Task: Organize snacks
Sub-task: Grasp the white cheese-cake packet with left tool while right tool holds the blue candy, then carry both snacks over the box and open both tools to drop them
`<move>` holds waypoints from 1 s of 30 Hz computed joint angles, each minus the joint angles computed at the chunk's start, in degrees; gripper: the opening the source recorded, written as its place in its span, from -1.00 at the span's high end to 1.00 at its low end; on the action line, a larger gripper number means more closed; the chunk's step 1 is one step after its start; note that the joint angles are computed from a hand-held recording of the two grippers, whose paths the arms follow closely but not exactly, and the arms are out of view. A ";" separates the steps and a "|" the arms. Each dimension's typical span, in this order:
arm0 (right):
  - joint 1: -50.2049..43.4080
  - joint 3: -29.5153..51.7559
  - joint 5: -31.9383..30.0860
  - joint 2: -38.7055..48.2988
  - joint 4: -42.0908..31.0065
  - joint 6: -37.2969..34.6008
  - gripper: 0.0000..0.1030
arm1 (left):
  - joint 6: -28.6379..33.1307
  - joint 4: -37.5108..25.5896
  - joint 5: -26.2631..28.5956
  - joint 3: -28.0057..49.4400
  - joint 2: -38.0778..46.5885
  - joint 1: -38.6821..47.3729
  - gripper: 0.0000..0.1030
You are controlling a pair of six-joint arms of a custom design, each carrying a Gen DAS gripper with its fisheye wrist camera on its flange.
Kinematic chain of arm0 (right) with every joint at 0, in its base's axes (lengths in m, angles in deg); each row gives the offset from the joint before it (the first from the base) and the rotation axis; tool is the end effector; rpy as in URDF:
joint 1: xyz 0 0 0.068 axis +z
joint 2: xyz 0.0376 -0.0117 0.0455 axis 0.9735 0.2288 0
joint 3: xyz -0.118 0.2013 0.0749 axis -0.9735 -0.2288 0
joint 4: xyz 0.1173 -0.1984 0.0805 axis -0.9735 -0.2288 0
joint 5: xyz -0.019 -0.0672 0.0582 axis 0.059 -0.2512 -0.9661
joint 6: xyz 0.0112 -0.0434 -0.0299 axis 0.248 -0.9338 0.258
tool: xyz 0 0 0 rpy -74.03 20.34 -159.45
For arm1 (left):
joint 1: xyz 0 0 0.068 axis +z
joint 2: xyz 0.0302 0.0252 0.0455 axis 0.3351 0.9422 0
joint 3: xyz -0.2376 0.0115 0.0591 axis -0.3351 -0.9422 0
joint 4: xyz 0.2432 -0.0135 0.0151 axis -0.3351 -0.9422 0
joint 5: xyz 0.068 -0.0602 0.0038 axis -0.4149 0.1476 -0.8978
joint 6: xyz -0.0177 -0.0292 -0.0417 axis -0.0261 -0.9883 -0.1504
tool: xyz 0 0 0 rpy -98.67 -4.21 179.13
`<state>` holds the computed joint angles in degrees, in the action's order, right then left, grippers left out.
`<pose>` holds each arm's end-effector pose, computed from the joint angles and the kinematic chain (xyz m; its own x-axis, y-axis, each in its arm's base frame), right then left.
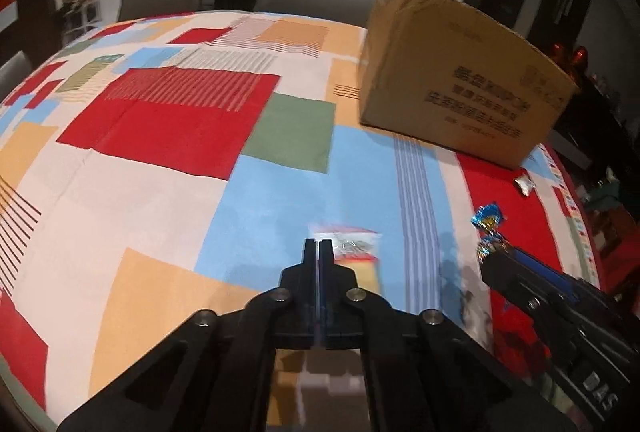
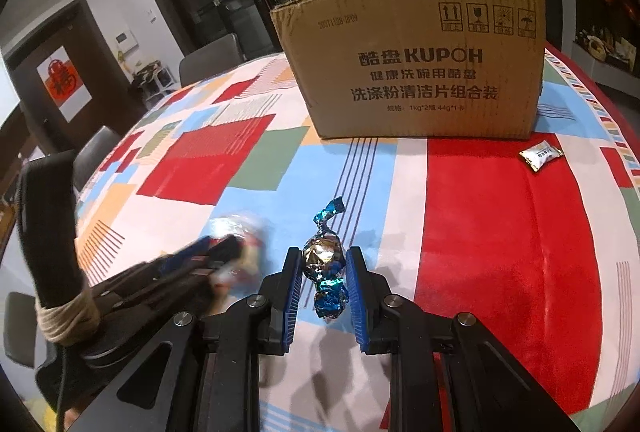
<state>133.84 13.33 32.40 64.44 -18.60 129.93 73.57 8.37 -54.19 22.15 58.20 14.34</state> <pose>0.1526 0.2020 0.1409 -0.7043 0.3003 -0.6432 0.1221 0.9439 0.3069 0.2102 -0.0291 0.1256 -0.7840 0.1403 -0.6046 0.3047 0.9357 -0.1780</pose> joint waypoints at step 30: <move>5.27 -1.70 2.54 -0.61 -6.15 10.57 0.54 | 8.35 8.08 -4.11 -6.93 0.68 -8.73 0.29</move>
